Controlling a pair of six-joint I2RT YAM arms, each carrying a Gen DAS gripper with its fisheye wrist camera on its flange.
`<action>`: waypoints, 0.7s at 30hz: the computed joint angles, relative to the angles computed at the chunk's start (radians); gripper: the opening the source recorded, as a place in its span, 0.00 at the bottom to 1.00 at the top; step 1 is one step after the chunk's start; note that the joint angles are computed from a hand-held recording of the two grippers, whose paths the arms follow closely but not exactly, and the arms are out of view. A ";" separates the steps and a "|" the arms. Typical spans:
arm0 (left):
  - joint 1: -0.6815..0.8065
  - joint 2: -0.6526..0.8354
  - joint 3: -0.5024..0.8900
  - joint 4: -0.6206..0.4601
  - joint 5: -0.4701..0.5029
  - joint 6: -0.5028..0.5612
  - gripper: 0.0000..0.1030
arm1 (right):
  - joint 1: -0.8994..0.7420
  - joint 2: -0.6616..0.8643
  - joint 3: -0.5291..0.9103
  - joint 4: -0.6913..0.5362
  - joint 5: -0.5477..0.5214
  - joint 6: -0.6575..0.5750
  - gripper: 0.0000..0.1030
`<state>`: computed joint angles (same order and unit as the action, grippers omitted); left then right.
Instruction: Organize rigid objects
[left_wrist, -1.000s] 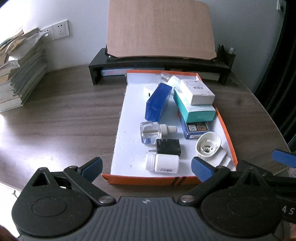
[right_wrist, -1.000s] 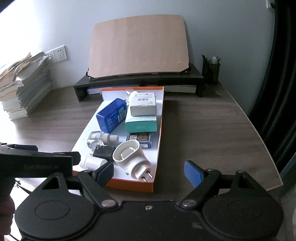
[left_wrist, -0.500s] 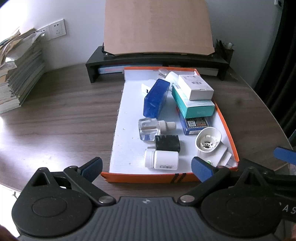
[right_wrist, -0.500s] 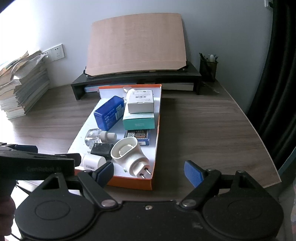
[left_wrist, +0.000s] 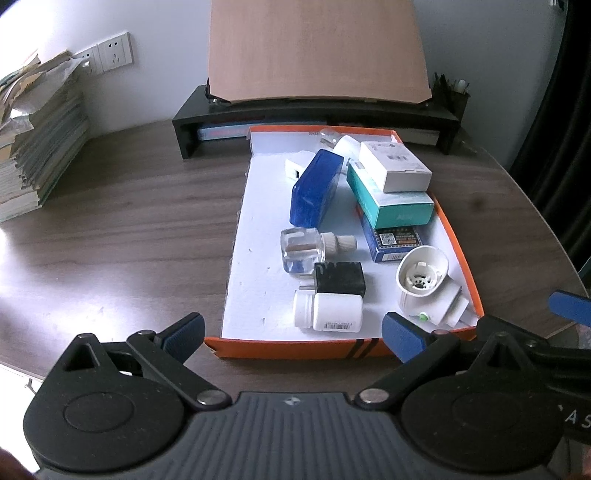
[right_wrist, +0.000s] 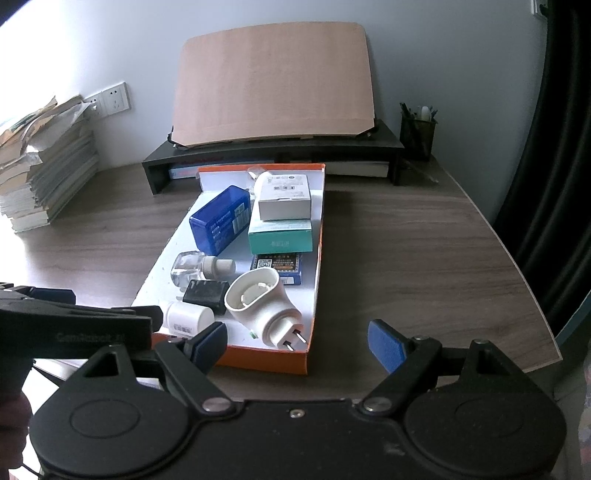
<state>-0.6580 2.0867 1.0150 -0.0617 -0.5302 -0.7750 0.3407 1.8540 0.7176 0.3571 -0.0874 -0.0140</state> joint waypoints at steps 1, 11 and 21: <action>0.000 0.000 0.001 -0.001 0.001 0.000 1.00 | -0.001 0.001 0.000 0.002 0.000 -0.001 0.96; 0.001 0.005 0.014 -0.012 0.008 -0.005 1.00 | -0.005 0.004 0.004 0.003 0.000 -0.006 0.96; -0.003 0.007 0.010 0.008 0.000 -0.002 1.00 | -0.009 0.004 0.007 0.004 -0.006 -0.010 0.96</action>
